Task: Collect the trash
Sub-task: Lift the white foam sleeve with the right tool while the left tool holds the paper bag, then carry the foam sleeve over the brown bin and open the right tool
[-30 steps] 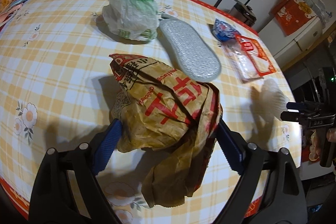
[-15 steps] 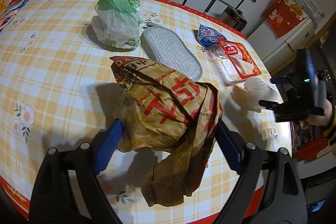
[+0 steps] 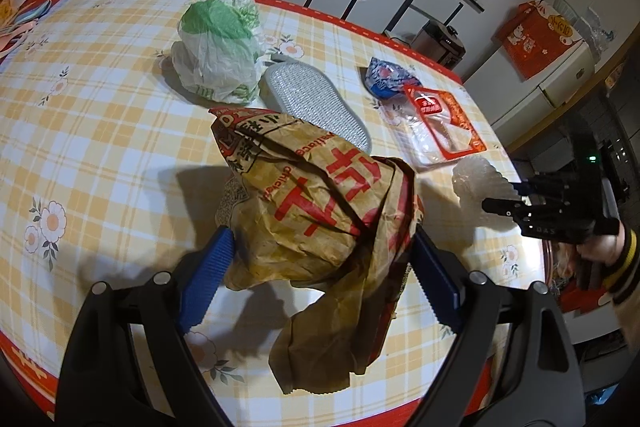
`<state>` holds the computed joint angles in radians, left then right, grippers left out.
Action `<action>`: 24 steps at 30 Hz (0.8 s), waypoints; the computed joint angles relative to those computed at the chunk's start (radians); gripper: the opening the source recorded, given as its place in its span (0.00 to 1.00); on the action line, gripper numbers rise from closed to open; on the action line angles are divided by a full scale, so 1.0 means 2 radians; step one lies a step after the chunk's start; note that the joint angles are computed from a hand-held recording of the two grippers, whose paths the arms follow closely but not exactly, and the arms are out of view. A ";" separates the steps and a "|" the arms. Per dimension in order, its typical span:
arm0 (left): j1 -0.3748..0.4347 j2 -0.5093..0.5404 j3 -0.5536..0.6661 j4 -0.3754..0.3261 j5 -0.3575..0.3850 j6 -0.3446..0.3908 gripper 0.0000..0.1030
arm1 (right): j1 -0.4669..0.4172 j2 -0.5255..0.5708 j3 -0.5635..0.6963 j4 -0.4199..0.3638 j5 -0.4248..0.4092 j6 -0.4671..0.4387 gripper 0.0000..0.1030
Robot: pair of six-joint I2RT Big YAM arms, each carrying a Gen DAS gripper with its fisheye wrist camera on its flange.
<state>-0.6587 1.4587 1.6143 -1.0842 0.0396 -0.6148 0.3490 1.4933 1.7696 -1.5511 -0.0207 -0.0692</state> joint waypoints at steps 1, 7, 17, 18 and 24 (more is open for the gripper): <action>-0.001 0.000 0.002 -0.001 -0.001 0.000 0.84 | 0.002 -0.008 -0.006 0.013 -0.012 0.024 0.38; -0.008 0.006 0.021 -0.012 -0.009 0.006 0.84 | 0.031 -0.046 -0.037 0.068 -0.033 0.121 0.38; -0.019 0.019 0.062 -0.036 -0.025 0.021 0.84 | 0.042 -0.097 -0.074 0.116 -0.040 0.187 0.38; -0.021 0.023 0.070 -0.039 -0.027 0.024 0.84 | 0.039 -0.104 -0.078 0.118 -0.039 0.189 0.38; -0.038 0.054 0.120 -0.058 -0.034 0.035 0.84 | -0.006 -0.149 -0.112 0.120 -0.031 0.193 0.38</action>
<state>-0.7343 1.5666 1.8546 -1.1993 -0.0283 -0.5442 0.3368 1.1951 1.5449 -1.3118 -0.0830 0.3173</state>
